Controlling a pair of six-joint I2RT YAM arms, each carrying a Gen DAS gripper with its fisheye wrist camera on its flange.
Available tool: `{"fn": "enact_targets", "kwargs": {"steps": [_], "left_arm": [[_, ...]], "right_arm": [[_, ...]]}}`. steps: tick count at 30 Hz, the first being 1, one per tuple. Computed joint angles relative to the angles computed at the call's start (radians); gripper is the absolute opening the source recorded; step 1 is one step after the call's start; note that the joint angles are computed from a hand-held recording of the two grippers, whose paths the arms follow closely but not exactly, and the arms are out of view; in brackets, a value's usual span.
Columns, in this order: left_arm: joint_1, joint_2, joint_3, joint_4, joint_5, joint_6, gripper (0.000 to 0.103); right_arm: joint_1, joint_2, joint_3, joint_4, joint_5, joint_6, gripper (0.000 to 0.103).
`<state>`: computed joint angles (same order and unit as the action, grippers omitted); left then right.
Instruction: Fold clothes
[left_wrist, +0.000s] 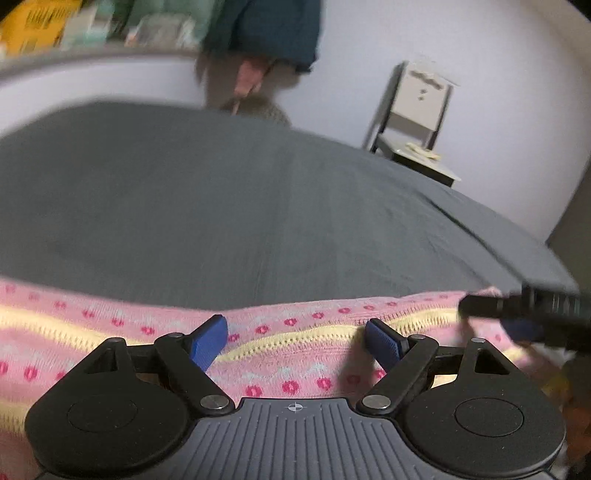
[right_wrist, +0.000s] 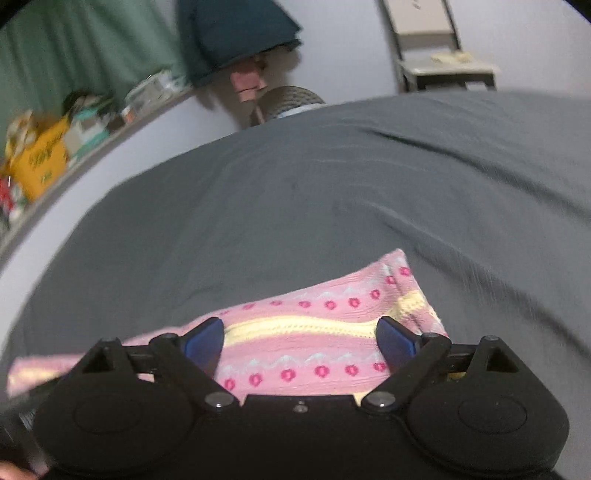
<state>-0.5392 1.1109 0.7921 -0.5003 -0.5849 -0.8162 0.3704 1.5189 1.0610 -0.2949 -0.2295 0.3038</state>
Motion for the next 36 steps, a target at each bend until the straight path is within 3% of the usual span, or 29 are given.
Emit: {"fn": "enact_targets", "kwargs": {"steps": [6,9,12,15,17,21,27,29,33,35,36], "left_arm": [[-0.198,-0.06,0.027,-0.122,-0.14,-0.171,0.084],[-0.254,-0.05,0.023,-0.168,-0.094,-0.233,0.084],[-0.338,0.005,0.072,-0.249,-0.175,-0.286,0.084],[-0.421,-0.019,0.102,-0.284,-0.187,-0.414,0.084],[-0.443,-0.016,0.089,-0.274,-0.119,-0.464,0.084],[-0.534,0.053,0.114,-0.326,-0.171,-0.518,0.084],[-0.582,-0.003,0.122,-0.383,-0.121,-0.631,0.084],[-0.6,-0.005,0.123,-0.393,-0.115,-0.634,0.084],[-0.642,-0.056,0.098,-0.375,-0.065,-0.692,0.084],[-0.714,-0.06,0.094,-0.396,-0.129,-0.776,0.084],[-0.758,-0.052,0.105,-0.43,-0.178,-0.826,0.085]], "right_arm": [[0.001,-0.01,0.003,0.008,0.027,-0.003,0.09],[-0.027,-0.035,-0.012,0.028,0.033,0.028,0.09],[-0.081,-0.059,-0.005,-0.017,0.027,0.065,0.09],[-0.193,-0.1,-0.001,-0.095,-0.061,0.11,0.09],[-0.281,-0.087,0.028,-0.164,-0.172,0.105,0.091],[-0.377,0.019,0.129,-0.332,-0.312,0.009,0.091],[-0.387,0.155,0.292,-0.541,-0.406,-0.259,0.089],[-0.401,0.204,0.341,-0.622,-0.476,-0.349,0.078],[-0.429,0.295,0.407,-0.718,-0.586,-0.452,0.074],[-0.443,0.334,0.431,-0.725,-0.62,-0.459,0.066],[-0.448,0.351,0.442,-0.726,-0.632,-0.459,0.055]]}}
